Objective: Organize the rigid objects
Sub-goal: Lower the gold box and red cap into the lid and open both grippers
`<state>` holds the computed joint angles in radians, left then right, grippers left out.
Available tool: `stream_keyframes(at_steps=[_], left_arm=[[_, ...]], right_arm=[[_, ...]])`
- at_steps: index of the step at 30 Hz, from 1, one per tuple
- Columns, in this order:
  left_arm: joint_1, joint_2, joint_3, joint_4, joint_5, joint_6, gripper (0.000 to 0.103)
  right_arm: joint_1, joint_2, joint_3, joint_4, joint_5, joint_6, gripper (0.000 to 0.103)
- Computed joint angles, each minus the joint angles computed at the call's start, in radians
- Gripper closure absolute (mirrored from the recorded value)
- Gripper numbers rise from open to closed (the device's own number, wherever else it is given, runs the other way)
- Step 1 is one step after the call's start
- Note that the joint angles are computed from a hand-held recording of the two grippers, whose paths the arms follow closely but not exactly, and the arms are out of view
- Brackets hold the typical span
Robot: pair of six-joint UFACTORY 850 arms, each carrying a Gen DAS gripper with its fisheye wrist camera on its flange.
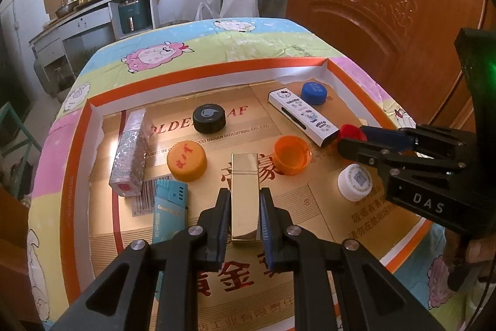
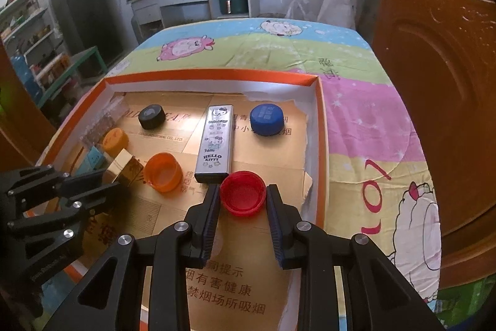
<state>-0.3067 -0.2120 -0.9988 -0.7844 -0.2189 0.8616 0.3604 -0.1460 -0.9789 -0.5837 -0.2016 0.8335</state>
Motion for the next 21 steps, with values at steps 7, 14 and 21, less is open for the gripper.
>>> stream_keyframes(at_steps=[7,14,21], left_arm=[[0.005,-0.001,-0.002,-0.043,-0.004,0.036,0.084],[0.007,0.004,0.006,-0.113,-0.002,0.104,0.052],[0.011,0.011,0.015,-0.166,0.005,0.144,0.051]], right_arm=[[0.005,-0.002,-0.002,-0.050,-0.006,0.049,0.072],[0.009,0.006,0.009,-0.105,0.015,0.103,0.056],[0.023,0.015,0.015,-0.298,-0.006,0.294,0.046]])
